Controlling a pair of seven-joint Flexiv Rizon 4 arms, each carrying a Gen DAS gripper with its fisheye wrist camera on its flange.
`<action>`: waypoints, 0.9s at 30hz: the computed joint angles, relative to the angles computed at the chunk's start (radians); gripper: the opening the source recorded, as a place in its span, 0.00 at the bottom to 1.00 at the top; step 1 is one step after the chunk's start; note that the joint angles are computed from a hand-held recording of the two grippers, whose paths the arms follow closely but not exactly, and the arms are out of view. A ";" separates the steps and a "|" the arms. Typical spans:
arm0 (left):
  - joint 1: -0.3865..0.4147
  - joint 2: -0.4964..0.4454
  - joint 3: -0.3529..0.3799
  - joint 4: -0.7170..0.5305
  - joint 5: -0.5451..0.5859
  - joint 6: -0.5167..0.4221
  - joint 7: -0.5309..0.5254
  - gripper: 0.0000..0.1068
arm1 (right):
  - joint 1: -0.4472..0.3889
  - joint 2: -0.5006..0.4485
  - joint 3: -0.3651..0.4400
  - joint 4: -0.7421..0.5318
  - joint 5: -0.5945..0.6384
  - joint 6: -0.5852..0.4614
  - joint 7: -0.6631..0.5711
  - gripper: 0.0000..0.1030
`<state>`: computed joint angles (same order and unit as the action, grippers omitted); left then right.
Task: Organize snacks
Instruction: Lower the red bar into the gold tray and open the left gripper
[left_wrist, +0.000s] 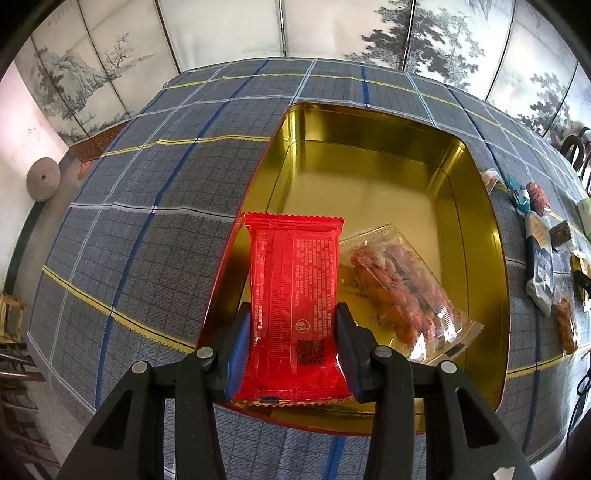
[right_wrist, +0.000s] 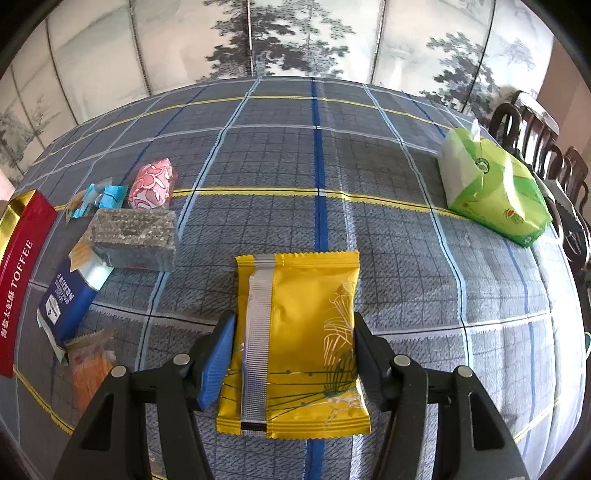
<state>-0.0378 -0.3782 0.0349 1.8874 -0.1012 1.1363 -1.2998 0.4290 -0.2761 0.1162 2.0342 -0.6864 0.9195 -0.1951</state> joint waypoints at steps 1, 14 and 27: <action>0.000 -0.001 0.000 -0.002 0.000 -0.002 0.000 0.39 | 0.002 0.000 0.000 -0.001 0.000 -0.004 0.004 0.59; 0.029 0.022 -0.032 0.039 -0.079 0.031 0.063 0.45 | 0.021 -0.005 0.005 -0.017 -0.002 -0.047 0.069 0.59; 0.030 0.081 -0.045 0.103 -0.137 0.114 0.097 0.57 | 0.038 0.003 0.011 -0.011 -0.017 -0.062 0.158 0.59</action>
<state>-0.0076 -0.2970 -0.0101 1.9906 -0.2379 1.2502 -1.2032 0.4671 -0.2732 0.1269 2.0228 -0.7037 0.8573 -0.0368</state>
